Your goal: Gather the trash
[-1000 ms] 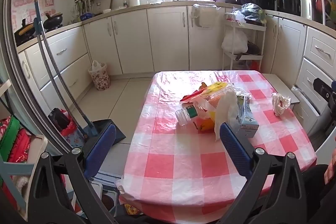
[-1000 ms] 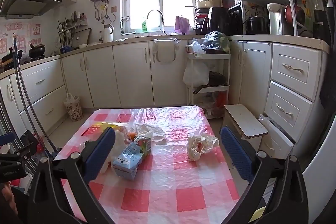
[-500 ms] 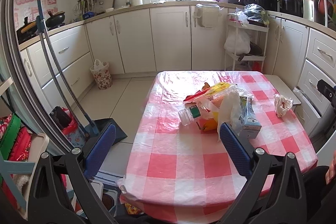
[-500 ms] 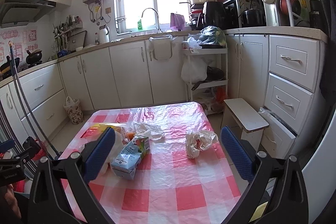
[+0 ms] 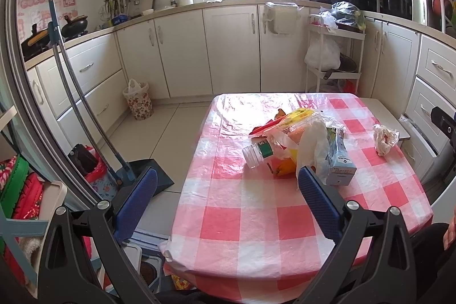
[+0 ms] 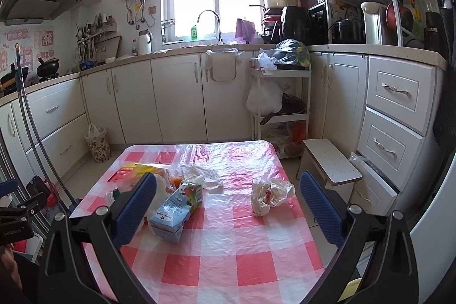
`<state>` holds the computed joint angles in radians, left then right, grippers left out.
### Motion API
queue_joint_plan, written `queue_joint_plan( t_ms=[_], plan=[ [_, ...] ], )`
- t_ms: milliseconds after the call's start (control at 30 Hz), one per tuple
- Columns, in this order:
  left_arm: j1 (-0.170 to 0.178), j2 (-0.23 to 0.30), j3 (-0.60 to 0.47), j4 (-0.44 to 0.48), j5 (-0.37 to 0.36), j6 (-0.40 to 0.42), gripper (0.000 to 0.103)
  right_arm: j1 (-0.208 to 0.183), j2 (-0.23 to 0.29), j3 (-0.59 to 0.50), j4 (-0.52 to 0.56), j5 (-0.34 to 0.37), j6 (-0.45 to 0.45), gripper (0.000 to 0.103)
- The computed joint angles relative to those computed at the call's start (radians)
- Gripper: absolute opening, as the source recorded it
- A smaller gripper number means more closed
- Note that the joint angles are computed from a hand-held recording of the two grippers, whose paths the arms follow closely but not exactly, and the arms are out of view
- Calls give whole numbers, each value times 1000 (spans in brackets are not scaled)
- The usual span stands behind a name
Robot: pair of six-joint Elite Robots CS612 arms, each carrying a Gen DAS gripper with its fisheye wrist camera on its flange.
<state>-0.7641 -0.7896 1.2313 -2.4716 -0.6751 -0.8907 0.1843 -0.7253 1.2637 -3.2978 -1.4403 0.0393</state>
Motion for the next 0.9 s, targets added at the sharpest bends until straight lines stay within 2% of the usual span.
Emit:
queue_joint_plan(
  t_ms=[200,567,900],
  plan=[
    [0,0,-2,3,-5,8,96,-2,0,-2,15,2,6,97],
    [3,-4,7,-24,-20,16,96,8,0,-7,37,-13,-44,97],
    [0,2,-3,-16,-22,37,96,4,-1,-10,52,-4,-25,97]
  ],
)
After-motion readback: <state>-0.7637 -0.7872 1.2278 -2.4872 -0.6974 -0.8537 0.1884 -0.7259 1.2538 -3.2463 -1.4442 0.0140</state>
